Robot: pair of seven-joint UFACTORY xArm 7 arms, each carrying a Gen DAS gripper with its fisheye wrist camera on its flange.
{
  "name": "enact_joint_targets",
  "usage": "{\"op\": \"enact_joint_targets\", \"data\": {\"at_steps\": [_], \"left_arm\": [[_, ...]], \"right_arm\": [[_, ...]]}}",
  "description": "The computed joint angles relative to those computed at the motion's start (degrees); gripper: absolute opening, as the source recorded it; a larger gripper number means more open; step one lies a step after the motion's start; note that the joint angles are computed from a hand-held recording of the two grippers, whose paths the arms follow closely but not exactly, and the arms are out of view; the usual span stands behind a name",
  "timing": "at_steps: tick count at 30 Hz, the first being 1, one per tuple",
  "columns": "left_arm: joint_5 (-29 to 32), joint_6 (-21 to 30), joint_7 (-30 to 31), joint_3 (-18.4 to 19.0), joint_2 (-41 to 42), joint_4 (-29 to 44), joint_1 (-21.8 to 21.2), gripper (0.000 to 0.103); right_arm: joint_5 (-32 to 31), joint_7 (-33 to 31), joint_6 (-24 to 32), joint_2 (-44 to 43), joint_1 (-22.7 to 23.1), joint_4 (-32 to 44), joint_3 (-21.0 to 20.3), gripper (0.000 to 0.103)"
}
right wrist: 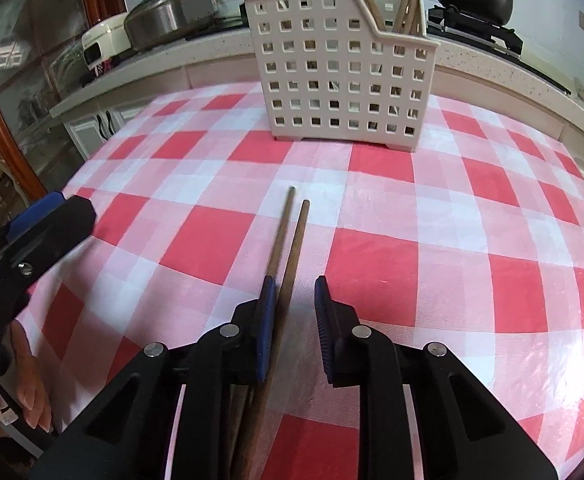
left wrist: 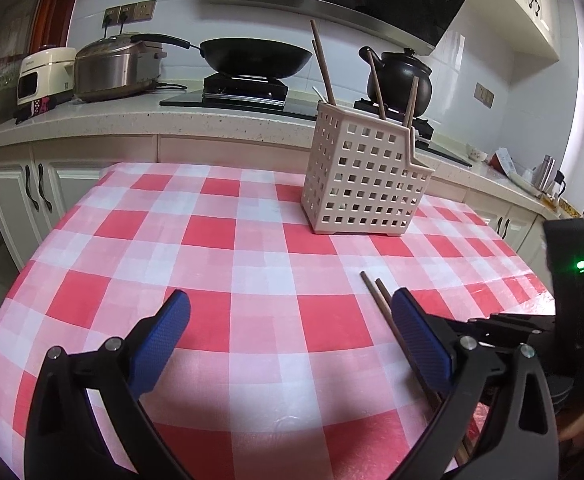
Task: Organize utensils
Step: 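Close the right gripper on a brown chopstick while the left gripper closes on another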
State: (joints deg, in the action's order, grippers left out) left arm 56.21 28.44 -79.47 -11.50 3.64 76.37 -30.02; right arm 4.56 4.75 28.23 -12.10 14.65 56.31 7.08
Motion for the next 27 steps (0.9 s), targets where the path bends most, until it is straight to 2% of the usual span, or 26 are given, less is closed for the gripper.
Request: {"op": "enact_joint_targets", "data": {"at_steps": [10,11,13,20,26,27], "left_arm": [[0.9,-2.4,-3.4,-0.2,-1.8,-2.5,1.5,0.098],[0.5,-2.4,-3.3,-0.3,-1.8,-2.5,1.7,0.098],[-0.1,-2.1,-2.7,-0.5,-1.7,-2.3,1.8,0.098],[-3.5,1.7,3.2,-1.1,0.4,0.5,0.2,0.098],[-11.8,5.5,11.0,-0.6,5.9,7.1,-3.0,0.097],[-13.5,7.5,12.7,-0.5,7.8,9.8,-3.8,0.097]], "right_arm": [[-6.3,3.6,1.8,2.2,-0.8,2.8,1.6,0.021],[-8.0,4.2,1.8,2.1,-1.0,2.7,1.9,0.019],[-8.5,3.8,1.3,1.9,-0.7,2.3,1.7,0.009],[-4.5,0.0,-1.2,-0.6,-0.5,-1.0,-0.5,0.006],[2.7,-5.5,-3.0,-3.4,-0.3,-3.6,-3.6,0.006],[4.0,-6.6,-3.3,-3.8,-0.3,-4.1,-4.2,0.006]]}}
